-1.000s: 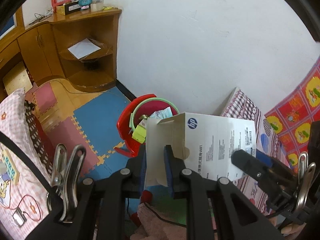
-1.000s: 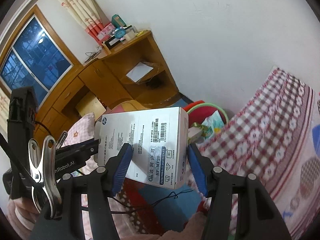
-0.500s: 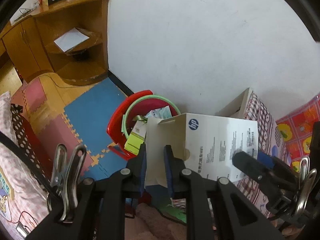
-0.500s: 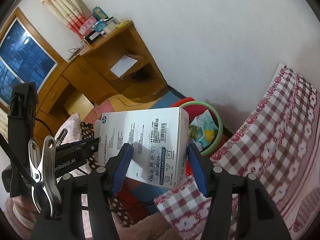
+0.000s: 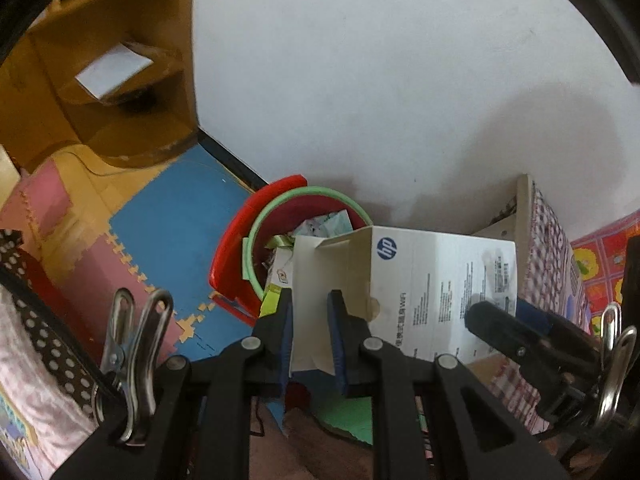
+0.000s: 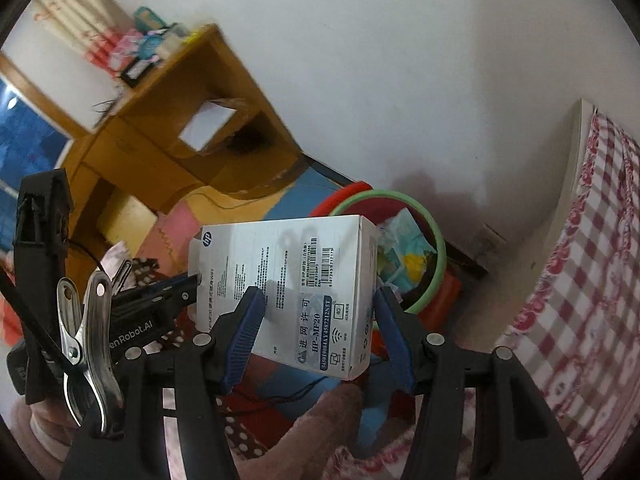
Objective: Collect trash
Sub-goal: 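Carry the HP box in the right gripper over the red bucket, then open the right gripper to drop the HP box into the bucket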
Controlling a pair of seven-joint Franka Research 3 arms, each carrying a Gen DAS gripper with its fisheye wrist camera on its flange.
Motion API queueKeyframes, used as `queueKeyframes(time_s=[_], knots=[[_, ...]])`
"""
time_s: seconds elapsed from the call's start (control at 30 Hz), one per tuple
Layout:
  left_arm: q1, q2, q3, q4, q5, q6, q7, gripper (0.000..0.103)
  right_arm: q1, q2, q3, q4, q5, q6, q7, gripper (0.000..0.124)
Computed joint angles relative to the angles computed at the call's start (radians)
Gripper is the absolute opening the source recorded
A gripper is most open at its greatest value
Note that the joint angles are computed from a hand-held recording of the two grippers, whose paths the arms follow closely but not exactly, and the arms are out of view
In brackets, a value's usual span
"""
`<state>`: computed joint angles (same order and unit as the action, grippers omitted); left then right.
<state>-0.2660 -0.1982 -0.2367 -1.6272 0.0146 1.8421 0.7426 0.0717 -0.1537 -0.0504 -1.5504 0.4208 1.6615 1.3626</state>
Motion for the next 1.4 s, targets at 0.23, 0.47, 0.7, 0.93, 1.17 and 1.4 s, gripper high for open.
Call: queueKeyframes(time_s=[0.23,0.47,0.7,0.93,1.17,1.4], knots=[[0.028,0.019,0.066,-0.1,-0.147,0.105,0.179,0.015,0.029,0.078,0.043,0.031,-0.105,0.029,0.145,0.059],[0.066,0.062,0.086,-0.14,-0.24,0.152,0.313,0.015,0.059,0.137,0.057,0.04,-0.171,0.048,0.246,0.058],[0.095,0.124,0.089,-0.171,-0.347,0.189,0.401,0.015,0.072,0.204,0.054,0.068,-0.233,0.025,0.295,0.059],[0.119,0.222,0.073,-0.148,-0.402,0.21,0.48,0.015,0.082,0.271,0.049,0.089,-0.284,0.013,0.331,0.058],[0.14,0.321,0.045,-0.107,-0.419,0.222,0.521,0.015,0.08,0.331,0.035,0.108,-0.317,0.003,0.397,0.058],[0.154,0.37,0.026,-0.069,-0.42,0.222,0.519,0.016,0.068,0.339,0.029,0.102,-0.298,0.025,0.414,0.058]])
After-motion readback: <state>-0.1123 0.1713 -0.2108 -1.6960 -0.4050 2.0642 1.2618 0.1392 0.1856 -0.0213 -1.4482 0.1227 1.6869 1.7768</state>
